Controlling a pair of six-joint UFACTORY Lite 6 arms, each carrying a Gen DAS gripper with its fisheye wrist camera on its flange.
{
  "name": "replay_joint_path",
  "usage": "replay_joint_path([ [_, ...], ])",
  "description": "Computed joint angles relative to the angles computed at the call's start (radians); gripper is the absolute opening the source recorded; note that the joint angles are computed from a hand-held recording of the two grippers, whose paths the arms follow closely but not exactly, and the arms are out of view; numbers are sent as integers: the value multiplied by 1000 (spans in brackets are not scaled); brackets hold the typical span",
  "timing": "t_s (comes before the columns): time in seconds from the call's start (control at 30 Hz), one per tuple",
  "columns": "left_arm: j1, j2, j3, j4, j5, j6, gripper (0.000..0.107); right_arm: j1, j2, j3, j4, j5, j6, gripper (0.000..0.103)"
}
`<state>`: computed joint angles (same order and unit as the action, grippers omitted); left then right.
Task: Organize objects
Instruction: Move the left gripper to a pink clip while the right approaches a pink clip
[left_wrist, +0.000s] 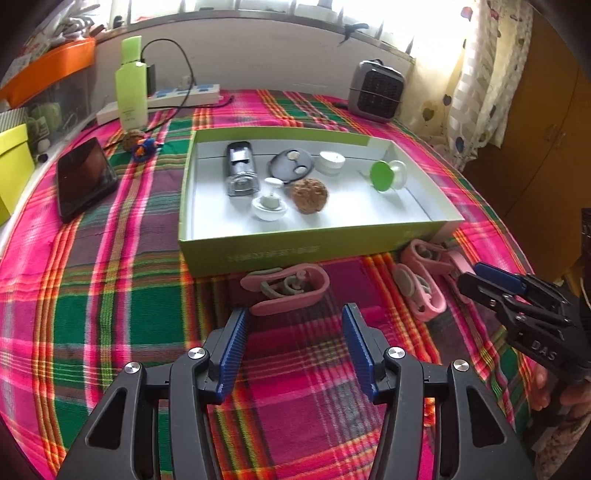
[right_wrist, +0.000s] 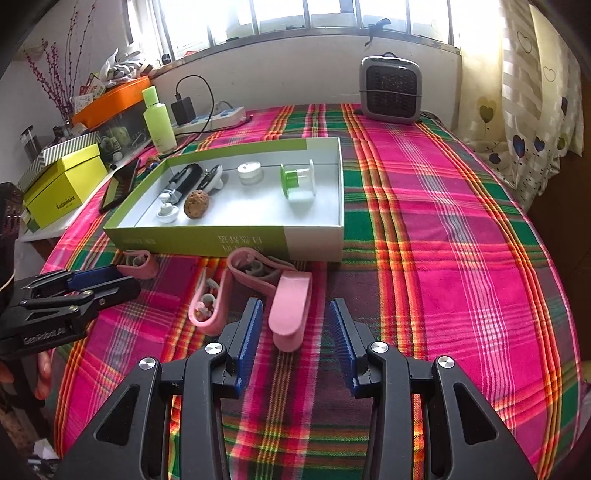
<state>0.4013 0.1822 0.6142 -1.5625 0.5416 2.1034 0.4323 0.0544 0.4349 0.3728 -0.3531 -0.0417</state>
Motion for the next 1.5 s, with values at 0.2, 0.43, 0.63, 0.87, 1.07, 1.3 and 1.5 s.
replay_joint_path([
  [0.2, -7, -57, -59, 74, 30, -24, 51, -10, 4, -3, 35, -5, -37, 39],
  [0.43, 21, -119, -85, 57, 19, 19, 51, -25, -12, -14, 78, -5, -80, 39],
  [0.63, 0, -74, -51, -13, -26, 58, 51, -36, 28, 13, -13, 5, -12, 39],
  [0.87, -33, -14, -8, -60, -51, 84, 51, -42, 66, 47, -34, 19, -9, 39],
  [1.07, -64, 17, 20, -120, -78, 115, 51, -36, 87, 72, 41, 24, -93, 39],
  [1.3, -99, 31, 34, -169, -97, 148, 51, -59, 79, 65, 4, 28, -72, 39],
  [1.5, -119, 32, 28, -234, -105, 192, 50, -68, 78, 63, -30, 29, -54, 37],
])
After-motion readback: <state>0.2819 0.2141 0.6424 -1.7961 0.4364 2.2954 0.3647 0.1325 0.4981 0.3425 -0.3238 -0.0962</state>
